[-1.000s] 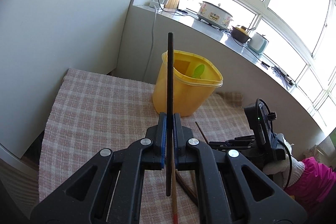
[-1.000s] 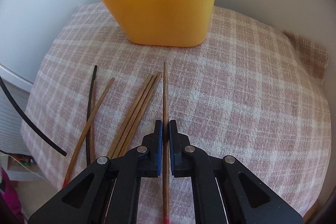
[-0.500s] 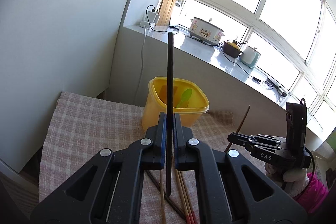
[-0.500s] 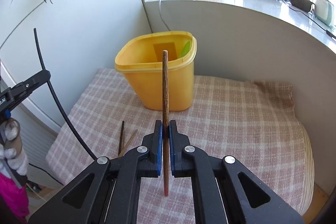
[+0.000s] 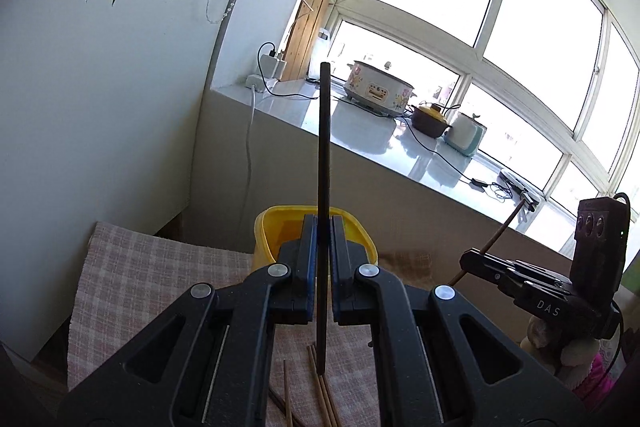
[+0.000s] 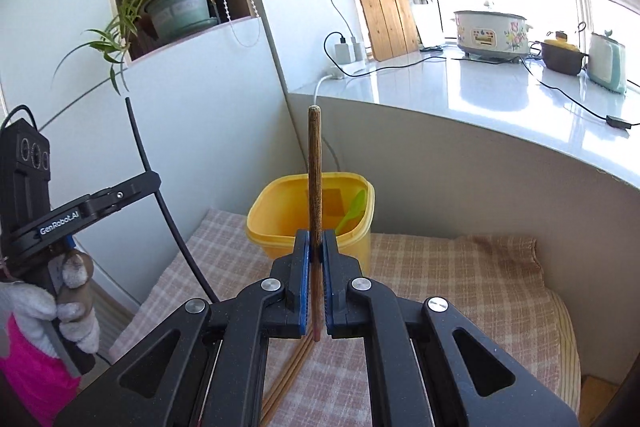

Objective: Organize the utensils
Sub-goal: 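Lift both chopsticks upright and carry them over the yellow container, then lower the chopsticks into the container and open both tools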

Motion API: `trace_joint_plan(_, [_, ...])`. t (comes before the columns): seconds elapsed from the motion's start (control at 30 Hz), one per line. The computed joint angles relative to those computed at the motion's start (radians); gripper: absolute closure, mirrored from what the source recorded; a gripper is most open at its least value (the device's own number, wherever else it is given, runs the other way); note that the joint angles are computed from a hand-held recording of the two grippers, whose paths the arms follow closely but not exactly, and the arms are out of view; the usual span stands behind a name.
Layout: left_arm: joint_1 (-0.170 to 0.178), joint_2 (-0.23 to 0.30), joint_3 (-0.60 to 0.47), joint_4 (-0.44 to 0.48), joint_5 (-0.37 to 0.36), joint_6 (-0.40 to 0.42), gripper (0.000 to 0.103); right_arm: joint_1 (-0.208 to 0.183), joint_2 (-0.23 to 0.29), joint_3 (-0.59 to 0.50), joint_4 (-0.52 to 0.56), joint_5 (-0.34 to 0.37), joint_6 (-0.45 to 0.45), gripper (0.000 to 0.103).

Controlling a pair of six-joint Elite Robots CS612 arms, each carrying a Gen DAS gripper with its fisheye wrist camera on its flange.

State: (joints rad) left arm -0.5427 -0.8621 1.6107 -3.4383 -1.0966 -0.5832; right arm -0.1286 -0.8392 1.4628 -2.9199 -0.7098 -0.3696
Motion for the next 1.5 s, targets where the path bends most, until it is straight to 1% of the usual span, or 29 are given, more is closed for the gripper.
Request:
trace_joint_plan(0.07, [0.002, 0.005, -0.014, 0.000, 0.008, 0.007, 0.100, -0.005, 0.002, -0.008, -0.011, 0.026, 0.018, 0.099])
trace_joint_plan(0.17, [0.007, 0.013, -0.038, -0.001, 0.016, 0.013, 0.100, -0.005, 0.011, -0.024, -0.036, 0.041, 0.042, 0.099])
trace_joint_plan(0.27, [0.010, 0.024, -0.070, 0.007, 0.038, 0.026, 0.100, -0.001, 0.021, -0.044, -0.051, 0.044, 0.062, 0.099])
trace_joint_plan(0.4, [0.020, 0.036, -0.107, 0.004, 0.032, 0.033, 0.100, 0.005, 0.034, -0.074, -0.048, 0.052, 0.082, 0.099])
trace_joint_plan(0.5, [0.026, 0.042, -0.130, -0.004, 0.032, 0.039, 0.100, 0.005, 0.045, -0.095, -0.072, 0.059, 0.110, 0.099])
trace_joint_plan(0.63, [0.033, 0.054, -0.164, -0.002, 0.059, 0.055, 0.100, 0.007, 0.060, -0.126, -0.115, 0.055, 0.163, 0.099])
trace_joint_plan(0.77, [0.043, 0.071, -0.192, 0.017, 0.072, 0.053, 0.100, 0.015, 0.078, -0.161, -0.127, 0.044, 0.199, 0.099])
trace_joint_plan(0.83, [0.050, 0.080, -0.203, 0.032, 0.061, 0.046, 0.100, 0.022, 0.085, -0.171, -0.136, 0.022, 0.205, 0.099])
trace_joint_plan(1.03, [0.065, 0.098, -0.213, 0.075, 0.048, 0.012, 0.100, 0.043, 0.104, -0.195, -0.099, -0.028, 0.181, 0.099])
trace_joint_plan(1.17, [0.069, 0.103, -0.209, 0.085, 0.039, 0.002, 0.100, 0.058, 0.108, -0.195, -0.081, -0.072, 0.137, 0.099])
trace_joint_plan(1.37, [0.065, 0.106, -0.200, 0.106, 0.028, 0.011, 0.100, 0.075, 0.108, -0.187, -0.059, -0.134, 0.072, 0.099])
trace_joint_plan(1.5, [0.061, 0.107, -0.195, 0.127, 0.016, 0.016, 0.100, 0.082, 0.109, -0.179, -0.067, -0.170, 0.042, 0.099])
